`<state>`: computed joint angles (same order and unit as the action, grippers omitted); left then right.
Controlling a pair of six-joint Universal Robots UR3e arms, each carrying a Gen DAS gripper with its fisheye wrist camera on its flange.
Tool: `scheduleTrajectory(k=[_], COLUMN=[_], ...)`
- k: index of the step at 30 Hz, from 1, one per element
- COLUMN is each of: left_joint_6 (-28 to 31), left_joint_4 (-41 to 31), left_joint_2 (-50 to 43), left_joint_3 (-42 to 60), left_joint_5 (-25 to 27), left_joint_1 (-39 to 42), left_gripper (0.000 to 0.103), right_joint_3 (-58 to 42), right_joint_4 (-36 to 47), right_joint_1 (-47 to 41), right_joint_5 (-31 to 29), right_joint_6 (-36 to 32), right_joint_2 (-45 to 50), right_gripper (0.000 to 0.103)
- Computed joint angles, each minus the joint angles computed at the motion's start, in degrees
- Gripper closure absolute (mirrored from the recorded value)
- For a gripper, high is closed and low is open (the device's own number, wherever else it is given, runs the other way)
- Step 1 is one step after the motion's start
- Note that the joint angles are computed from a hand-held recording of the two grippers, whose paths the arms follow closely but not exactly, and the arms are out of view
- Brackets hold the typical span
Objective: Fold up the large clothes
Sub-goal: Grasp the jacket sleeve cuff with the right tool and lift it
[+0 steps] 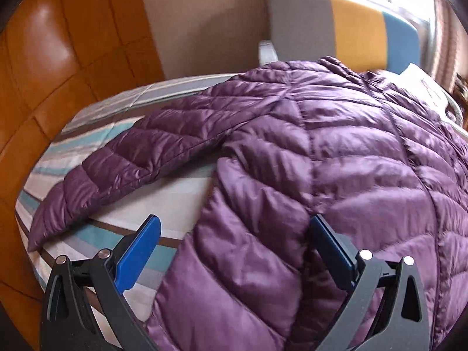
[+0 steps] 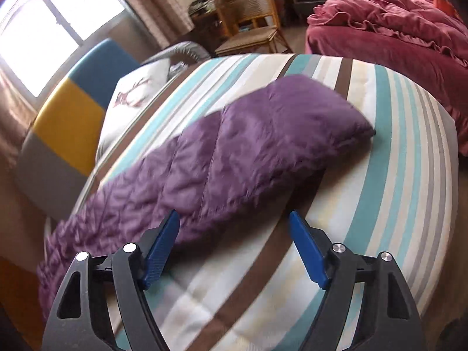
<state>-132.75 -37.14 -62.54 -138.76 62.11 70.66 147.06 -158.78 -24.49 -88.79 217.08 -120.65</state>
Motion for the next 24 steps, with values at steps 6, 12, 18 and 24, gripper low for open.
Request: scheduleTrajectory(k=[6,12,18,24], left_joint_6=[1.87,4.06,3.33,-1.01], left_joint_4=[-1.84,-9.03,-7.42,7.27], left_joint_2=[-1.51,-1.2,-0.16,-4.76], left_joint_3=[-1.33,0.18,0.05,-1.61], left_joint_5=[-2.47,-4.35,-2.85,2.59], left_joint_1=[2.6,5.42,5.1,1.16], left_gripper=[0.002,0.002,0.002,0.002], right_joint_3=[2.13,3.0,3.15,-6.94], right_joint_4=[-6.75,-11.47,-10.94,-13.48], right_joint_1=[-7.39,-11.5,-11.12,4.85], right_joint_5=[4.95,5.77,7.02,-8.0], right_joint_6=[3.77,4.85,1.31,-2.34], right_joint_2=[3.03,6.72,4.23,11.86], right_gripper=[0.037,0.075,0.094,0.094])
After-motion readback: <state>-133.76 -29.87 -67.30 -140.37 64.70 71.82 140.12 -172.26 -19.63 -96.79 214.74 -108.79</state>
